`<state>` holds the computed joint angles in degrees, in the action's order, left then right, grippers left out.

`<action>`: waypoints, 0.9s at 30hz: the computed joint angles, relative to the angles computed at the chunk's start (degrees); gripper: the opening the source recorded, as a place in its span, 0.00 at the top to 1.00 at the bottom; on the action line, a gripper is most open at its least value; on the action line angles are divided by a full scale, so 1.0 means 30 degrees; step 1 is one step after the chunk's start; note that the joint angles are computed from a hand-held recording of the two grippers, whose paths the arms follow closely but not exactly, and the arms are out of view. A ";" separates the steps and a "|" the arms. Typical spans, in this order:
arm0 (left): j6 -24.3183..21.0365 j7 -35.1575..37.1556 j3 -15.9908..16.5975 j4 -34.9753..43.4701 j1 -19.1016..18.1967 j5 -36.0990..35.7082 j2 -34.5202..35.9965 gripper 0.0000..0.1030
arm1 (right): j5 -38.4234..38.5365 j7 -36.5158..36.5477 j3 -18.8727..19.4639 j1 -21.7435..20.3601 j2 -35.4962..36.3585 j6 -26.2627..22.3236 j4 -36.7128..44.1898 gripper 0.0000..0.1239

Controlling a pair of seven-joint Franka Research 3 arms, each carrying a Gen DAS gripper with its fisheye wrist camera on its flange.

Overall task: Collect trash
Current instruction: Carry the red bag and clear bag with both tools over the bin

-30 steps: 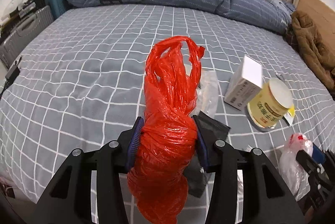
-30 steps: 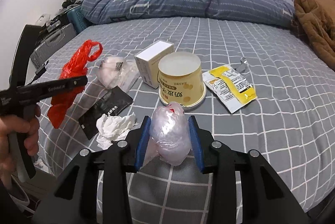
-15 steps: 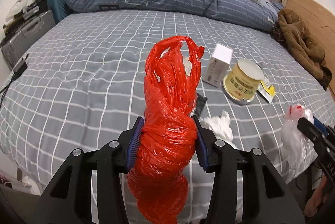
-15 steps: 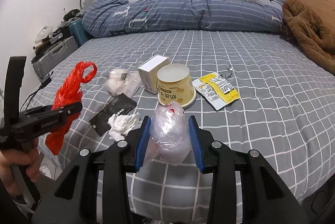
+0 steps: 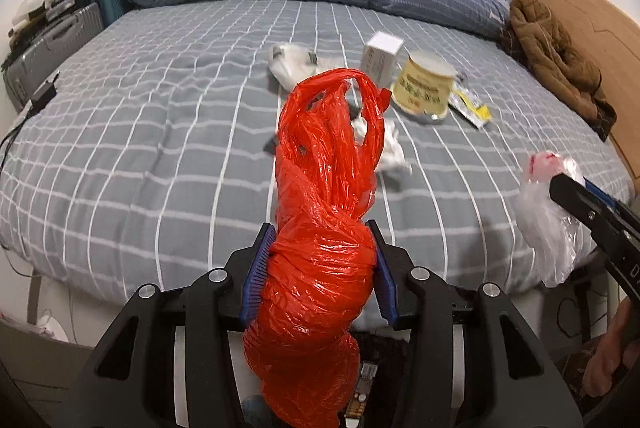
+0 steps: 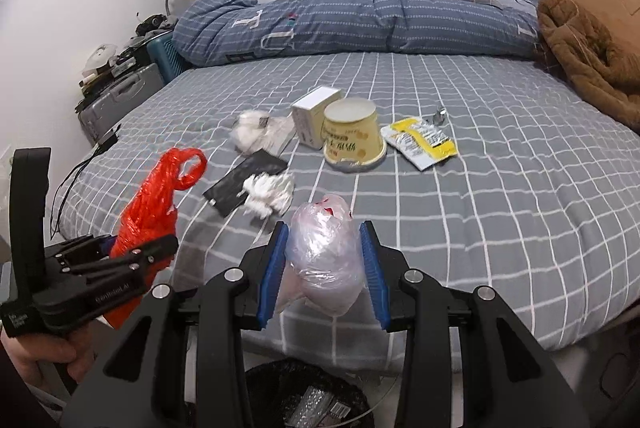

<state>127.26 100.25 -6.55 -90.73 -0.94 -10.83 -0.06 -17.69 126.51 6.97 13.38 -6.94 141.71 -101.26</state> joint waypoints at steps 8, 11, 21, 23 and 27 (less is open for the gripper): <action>-0.0036 0.0497 0.0400 -0.2851 -0.0145 -0.0450 -0.2176 0.57 | 0.0238 0.0408 0.0500 0.0067 -0.1249 -0.0174 -0.1488 0.71; -0.0183 0.0534 0.0612 -0.3699 -0.0260 -0.0524 -0.2841 0.57 | 0.0393 0.0477 0.0679 0.0059 -0.1591 -0.0259 -0.1934 0.71; -0.0542 0.0763 0.1110 -0.6292 -0.0695 -0.0430 -0.4636 0.57 | 0.1260 0.0978 0.1232 0.0060 -0.2884 -0.0696 -0.3747 0.71; -0.0687 0.0738 0.1158 -0.6783 -0.0753 -0.0258 -0.4886 0.57 | 0.1480 0.1064 0.1310 0.0069 -0.3124 -0.0792 -0.4112 0.71; -0.0857 0.0833 0.1300 -0.7589 -0.0896 -0.0222 -0.5339 0.57 | 0.1930 0.1209 0.1458 0.0101 -0.3612 -0.1002 -0.4844 0.71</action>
<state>124.69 102.75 -2.65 -113.50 -3.63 -11.50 -16.07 -11.90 130.13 11.34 13.69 -17.77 138.70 -115.79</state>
